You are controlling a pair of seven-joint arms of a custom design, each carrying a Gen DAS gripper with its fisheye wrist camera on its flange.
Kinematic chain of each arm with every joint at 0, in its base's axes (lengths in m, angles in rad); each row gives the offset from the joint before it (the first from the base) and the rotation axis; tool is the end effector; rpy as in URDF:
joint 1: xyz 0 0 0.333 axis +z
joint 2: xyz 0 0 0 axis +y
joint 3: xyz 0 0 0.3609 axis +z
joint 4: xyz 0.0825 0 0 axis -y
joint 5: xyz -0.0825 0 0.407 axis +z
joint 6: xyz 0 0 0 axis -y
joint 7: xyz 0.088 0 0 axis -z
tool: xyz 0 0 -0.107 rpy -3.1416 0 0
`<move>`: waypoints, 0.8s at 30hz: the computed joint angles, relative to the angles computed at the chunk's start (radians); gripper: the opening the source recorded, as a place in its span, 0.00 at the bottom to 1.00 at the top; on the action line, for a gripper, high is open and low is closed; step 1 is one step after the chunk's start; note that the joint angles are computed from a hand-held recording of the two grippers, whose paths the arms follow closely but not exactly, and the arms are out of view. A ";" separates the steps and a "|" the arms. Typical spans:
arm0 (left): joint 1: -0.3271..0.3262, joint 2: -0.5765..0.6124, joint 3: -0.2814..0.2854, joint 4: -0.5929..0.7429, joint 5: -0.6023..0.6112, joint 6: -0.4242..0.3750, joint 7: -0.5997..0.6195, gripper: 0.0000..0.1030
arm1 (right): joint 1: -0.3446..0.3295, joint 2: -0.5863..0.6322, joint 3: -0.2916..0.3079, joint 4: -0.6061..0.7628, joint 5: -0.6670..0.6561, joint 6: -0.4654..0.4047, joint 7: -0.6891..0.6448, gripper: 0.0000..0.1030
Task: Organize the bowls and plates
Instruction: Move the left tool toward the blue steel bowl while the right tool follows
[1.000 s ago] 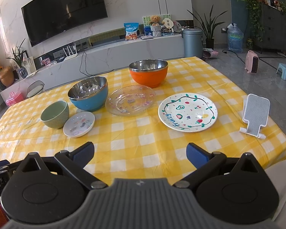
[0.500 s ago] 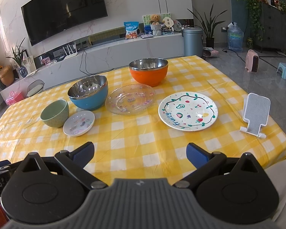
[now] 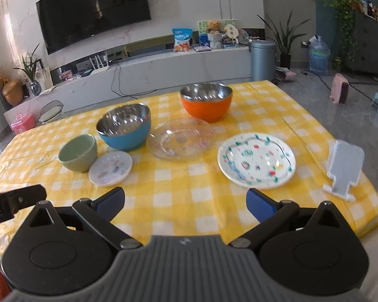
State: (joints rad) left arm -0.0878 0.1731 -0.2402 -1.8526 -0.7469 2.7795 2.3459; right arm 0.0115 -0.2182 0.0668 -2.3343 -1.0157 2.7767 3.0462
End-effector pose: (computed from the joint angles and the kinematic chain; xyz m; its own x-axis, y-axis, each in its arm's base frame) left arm 0.6535 -0.1789 0.5431 -0.5166 -0.8426 0.1520 -0.6050 0.2336 -0.7612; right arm 0.5130 0.0796 0.5135 -0.4499 -0.8799 -0.1532 -0.5247 0.3992 -0.7519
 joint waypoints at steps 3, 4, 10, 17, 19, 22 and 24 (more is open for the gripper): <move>-0.008 0.044 0.008 0.060 0.041 0.004 -0.041 0.57 | 0.019 0.045 -0.018 0.066 0.073 -0.012 -0.113 0.97; -0.011 0.060 0.011 0.081 0.059 0.012 -0.063 0.57 | 0.022 0.062 -0.019 0.092 0.082 -0.021 -0.139 0.97; -0.024 0.171 0.037 0.245 0.221 -0.070 -0.247 0.57 | 0.050 0.177 -0.050 0.249 0.157 -0.062 -0.276 0.97; -0.041 0.297 0.066 0.412 0.375 -0.111 -0.404 0.57 | 0.084 0.320 -0.096 0.399 0.224 -0.001 -0.302 0.92; -0.056 0.331 0.081 0.456 0.434 -0.121 -0.442 0.57 | 0.107 0.365 -0.114 0.449 0.194 -0.022 -0.290 0.91; -0.054 0.388 0.073 0.537 0.473 -0.154 -0.467 0.57 | 0.121 0.423 -0.134 0.509 0.212 -0.027 -0.323 0.86; -0.053 0.437 0.065 0.614 0.483 -0.194 -0.486 0.57 | 0.114 0.458 -0.135 0.541 0.281 -0.016 -0.378 0.85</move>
State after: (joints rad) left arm -0.1411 0.6101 -0.1756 -1.2385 -0.2639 2.5854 1.8603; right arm 0.1251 0.2400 -0.0680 -1.7929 -0.7345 2.7611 2.6683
